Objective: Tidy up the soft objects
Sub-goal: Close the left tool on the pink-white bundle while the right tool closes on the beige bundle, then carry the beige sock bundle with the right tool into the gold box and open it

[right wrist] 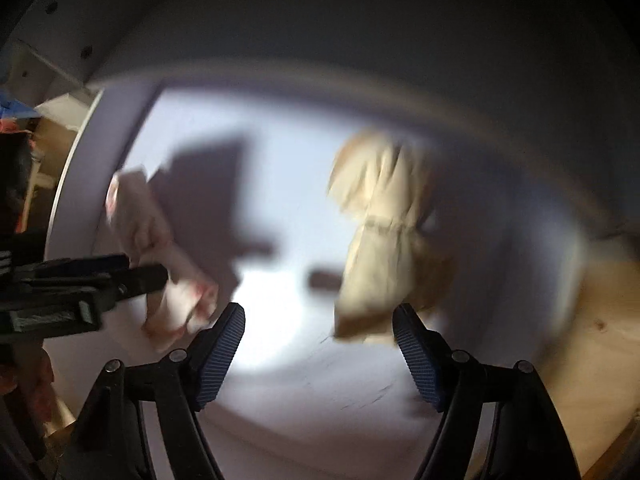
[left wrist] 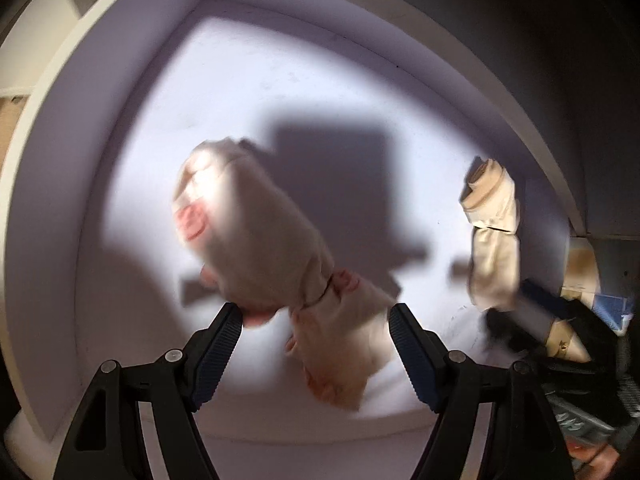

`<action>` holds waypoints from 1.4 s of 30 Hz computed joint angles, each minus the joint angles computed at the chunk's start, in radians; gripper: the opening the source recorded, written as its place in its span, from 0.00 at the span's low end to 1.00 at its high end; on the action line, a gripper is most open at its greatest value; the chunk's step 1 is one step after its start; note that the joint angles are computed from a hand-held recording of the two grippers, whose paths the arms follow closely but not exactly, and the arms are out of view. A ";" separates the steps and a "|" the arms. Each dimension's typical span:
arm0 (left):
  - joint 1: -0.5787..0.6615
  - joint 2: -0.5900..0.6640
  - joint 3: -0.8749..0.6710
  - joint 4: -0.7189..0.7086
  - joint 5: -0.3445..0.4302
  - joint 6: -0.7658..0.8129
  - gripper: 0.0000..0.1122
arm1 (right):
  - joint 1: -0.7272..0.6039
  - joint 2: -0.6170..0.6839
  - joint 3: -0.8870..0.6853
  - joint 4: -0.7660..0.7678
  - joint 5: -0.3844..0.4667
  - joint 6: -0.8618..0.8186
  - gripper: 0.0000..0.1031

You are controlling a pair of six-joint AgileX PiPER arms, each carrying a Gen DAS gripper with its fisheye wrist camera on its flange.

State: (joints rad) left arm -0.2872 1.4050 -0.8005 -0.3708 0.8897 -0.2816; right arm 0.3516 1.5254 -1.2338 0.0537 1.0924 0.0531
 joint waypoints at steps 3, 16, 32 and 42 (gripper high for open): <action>-0.034 0.049 -0.046 0.076 0.022 -0.026 0.69 | 0.013 0.016 -0.023 -0.136 -0.051 0.089 0.75; -0.213 0.076 -0.109 0.400 0.202 -0.199 0.69 | -0.002 0.152 -0.036 -0.064 0.017 0.132 0.35; -0.020 0.085 -0.079 0.273 0.069 -0.121 0.68 | 0.053 0.088 -0.019 -0.024 0.060 0.263 0.46; -0.020 0.081 -0.024 0.282 0.036 -0.062 0.40 | 0.040 0.052 -0.026 0.074 0.089 0.287 0.33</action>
